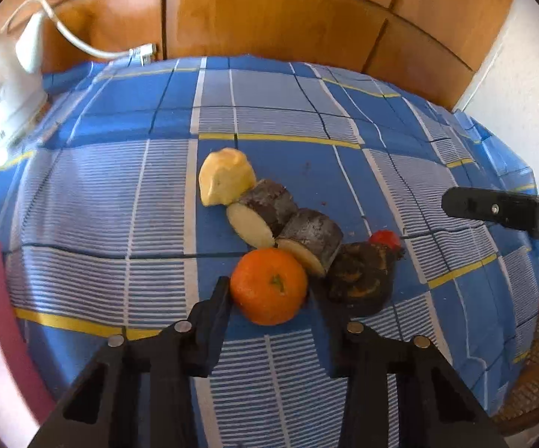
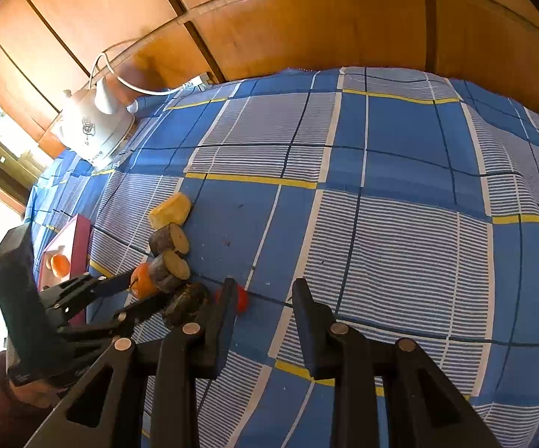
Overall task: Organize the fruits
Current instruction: 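Reach to the pile and grasp a mandarin orange with the left tool, then grasp a dark-skinned cut slice with the right tool while the left tool holds the orange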
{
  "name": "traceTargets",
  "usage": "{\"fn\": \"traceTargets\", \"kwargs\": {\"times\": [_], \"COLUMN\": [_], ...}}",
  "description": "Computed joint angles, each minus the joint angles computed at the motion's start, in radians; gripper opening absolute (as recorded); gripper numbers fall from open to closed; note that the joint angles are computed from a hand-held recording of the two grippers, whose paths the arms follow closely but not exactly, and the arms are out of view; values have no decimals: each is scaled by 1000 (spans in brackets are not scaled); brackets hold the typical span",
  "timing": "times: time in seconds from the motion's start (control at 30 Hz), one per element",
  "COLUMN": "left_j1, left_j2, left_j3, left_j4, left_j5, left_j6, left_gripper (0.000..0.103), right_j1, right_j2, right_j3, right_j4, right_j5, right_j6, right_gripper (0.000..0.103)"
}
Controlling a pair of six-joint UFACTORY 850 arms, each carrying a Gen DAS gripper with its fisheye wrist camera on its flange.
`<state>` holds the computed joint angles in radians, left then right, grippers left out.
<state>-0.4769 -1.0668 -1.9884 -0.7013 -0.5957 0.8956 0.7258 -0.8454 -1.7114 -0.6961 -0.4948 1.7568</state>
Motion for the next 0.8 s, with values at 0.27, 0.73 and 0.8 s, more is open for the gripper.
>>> {"fn": "traceTargets", "kwargs": {"times": [0.27, 0.73, 0.8], "left_j1": [10, 22, 21], "left_j2": [133, 255, 259], "left_j3": [227, 477, 485], "left_j4": [-146, -429, -446], "left_j5": [78, 169, 176], "left_j6": [159, 482, 507], "left_gripper": [39, 39, 39], "right_j1": [4, 11, 12], "right_j2": [-11, -31, -43], "right_j3": [-14, -41, -57], "right_j4": [4, 34, 63], "right_j5": [-15, 27, 33], "right_j6": [-20, -103, -149], "right_gripper": [30, 30, 30]}}
